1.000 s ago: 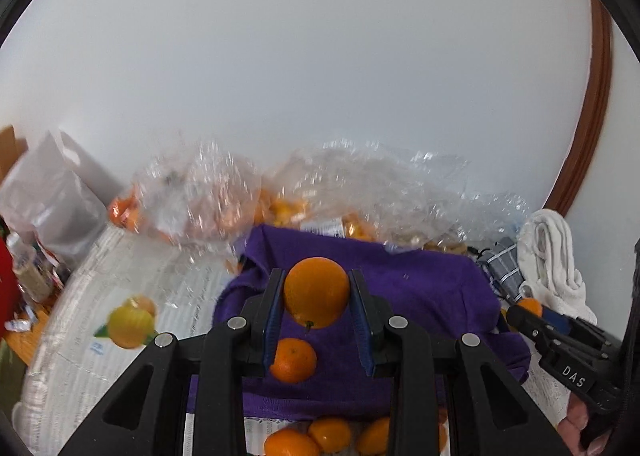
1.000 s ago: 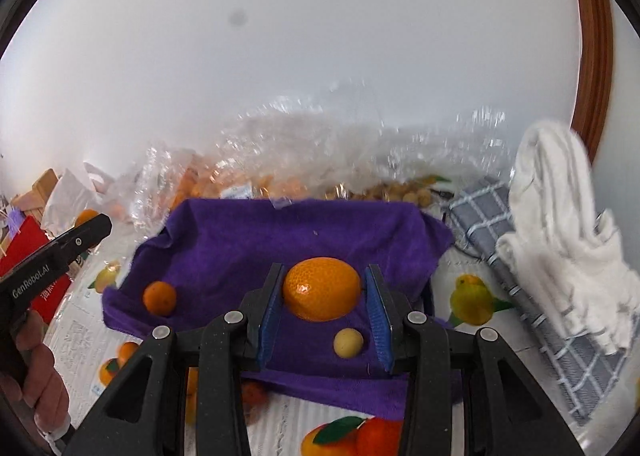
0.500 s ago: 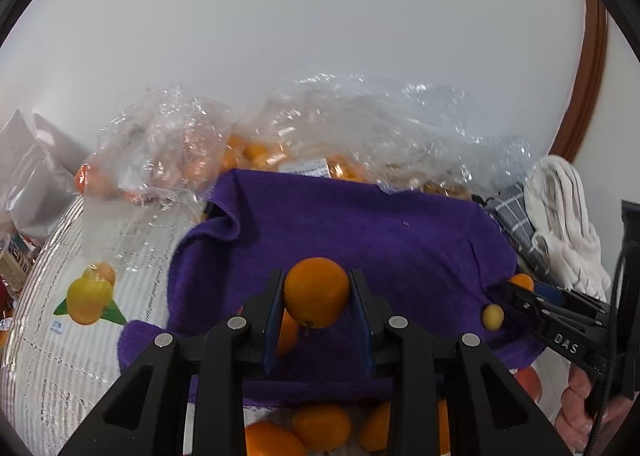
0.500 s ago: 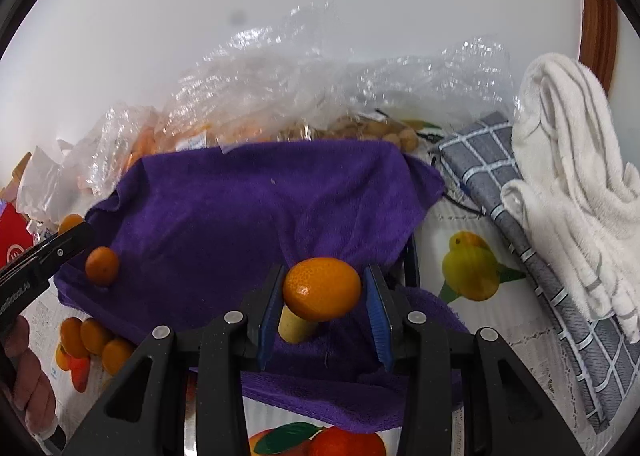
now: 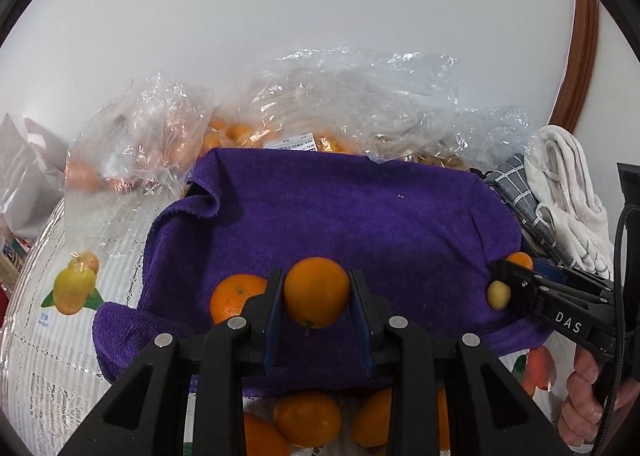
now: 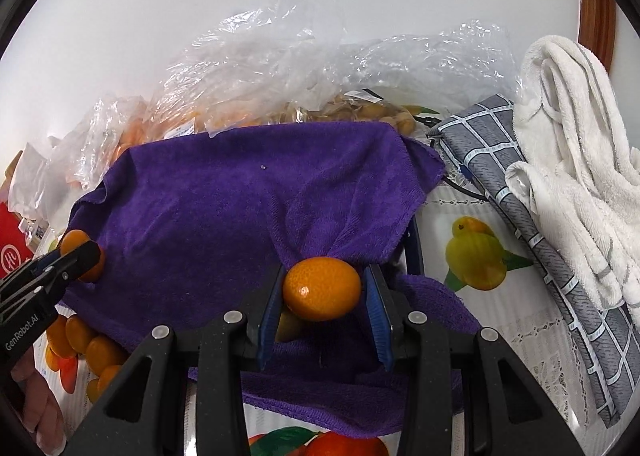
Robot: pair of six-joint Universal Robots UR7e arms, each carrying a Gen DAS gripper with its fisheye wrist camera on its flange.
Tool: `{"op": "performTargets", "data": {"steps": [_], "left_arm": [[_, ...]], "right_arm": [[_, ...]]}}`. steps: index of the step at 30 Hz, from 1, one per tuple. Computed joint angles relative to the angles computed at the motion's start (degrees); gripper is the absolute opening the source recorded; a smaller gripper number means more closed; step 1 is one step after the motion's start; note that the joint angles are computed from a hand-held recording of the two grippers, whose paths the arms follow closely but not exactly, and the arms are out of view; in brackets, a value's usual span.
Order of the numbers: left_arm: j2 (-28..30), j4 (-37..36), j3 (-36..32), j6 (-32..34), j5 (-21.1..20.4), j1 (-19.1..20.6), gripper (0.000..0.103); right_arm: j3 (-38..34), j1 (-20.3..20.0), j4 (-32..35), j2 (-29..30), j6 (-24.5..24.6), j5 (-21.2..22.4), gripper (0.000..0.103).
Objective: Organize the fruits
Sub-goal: 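Open the right tool to drop its mandarin while the left tool releases its orange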
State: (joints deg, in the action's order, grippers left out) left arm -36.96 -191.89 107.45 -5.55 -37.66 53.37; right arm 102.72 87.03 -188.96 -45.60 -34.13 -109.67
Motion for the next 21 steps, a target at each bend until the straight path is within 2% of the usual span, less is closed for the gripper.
{"op": "performTargets", "data": {"steps": [5,7,13,21], "left_arm": [[0.53,0.48,-0.06,-0.09,1.17,-0.15,0.030],[0.67,1.10,-0.16,-0.25,1.56,-0.26,0.030],[0.67,2.00,-0.18,-0.75,1.60,-0.21,0.030],[0.41,3.17,-0.35,-1.82,1.16,0.15,0.030]], "right_arm": [[0.17,0.12,0.13,-0.13,-0.41,0.09,0.041],[0.30,0.28,0.25,-0.23,-0.80,-0.06,0.051],[0.39,1.08,-0.28,0.24,-2.35,-1.67,0.062],[2.77,1.82,-6.92,0.18,-5.91,-1.32,0.063]]}}
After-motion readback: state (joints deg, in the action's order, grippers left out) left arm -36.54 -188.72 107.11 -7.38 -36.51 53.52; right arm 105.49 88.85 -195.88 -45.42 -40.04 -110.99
